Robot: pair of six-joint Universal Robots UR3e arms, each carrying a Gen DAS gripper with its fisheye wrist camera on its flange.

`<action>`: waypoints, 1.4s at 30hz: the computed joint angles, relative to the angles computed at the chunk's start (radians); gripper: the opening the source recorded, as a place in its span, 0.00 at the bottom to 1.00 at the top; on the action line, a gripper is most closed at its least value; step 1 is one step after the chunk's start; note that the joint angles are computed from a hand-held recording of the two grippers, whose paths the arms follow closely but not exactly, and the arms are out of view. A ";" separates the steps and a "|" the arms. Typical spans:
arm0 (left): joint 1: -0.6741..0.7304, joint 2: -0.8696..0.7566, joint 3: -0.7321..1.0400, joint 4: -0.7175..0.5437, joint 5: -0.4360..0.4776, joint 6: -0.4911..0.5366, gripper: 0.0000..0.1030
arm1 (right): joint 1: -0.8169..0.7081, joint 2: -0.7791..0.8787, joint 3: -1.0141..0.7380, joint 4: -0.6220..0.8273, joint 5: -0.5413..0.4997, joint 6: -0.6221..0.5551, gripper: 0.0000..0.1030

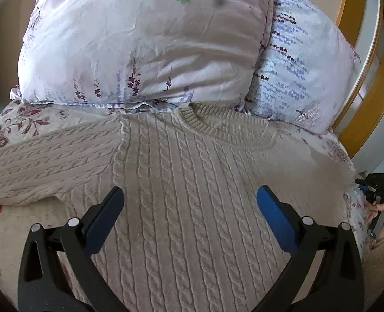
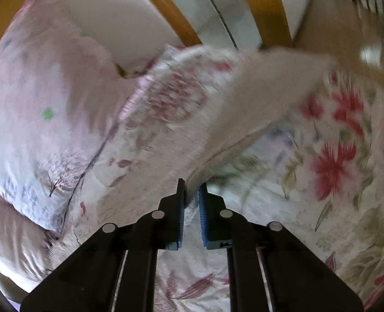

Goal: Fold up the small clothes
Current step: 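Grasp a sweater sleeve with the right tool and lift it across the body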

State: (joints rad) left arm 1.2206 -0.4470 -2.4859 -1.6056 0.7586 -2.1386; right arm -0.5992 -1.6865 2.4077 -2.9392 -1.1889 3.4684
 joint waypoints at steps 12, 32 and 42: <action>-0.081 -0.269 0.004 0.107 -0.031 0.009 0.98 | 0.588 0.102 -0.214 -0.095 0.017 -0.084 0.10; -0.040 -0.445 0.025 0.042 -0.084 0.060 0.98 | 0.376 0.127 -0.037 -0.116 0.184 0.210 0.43; 0.048 -0.405 0.119 -0.189 -0.103 0.141 0.98 | 0.812 0.261 -0.442 -0.081 -0.337 0.047 0.11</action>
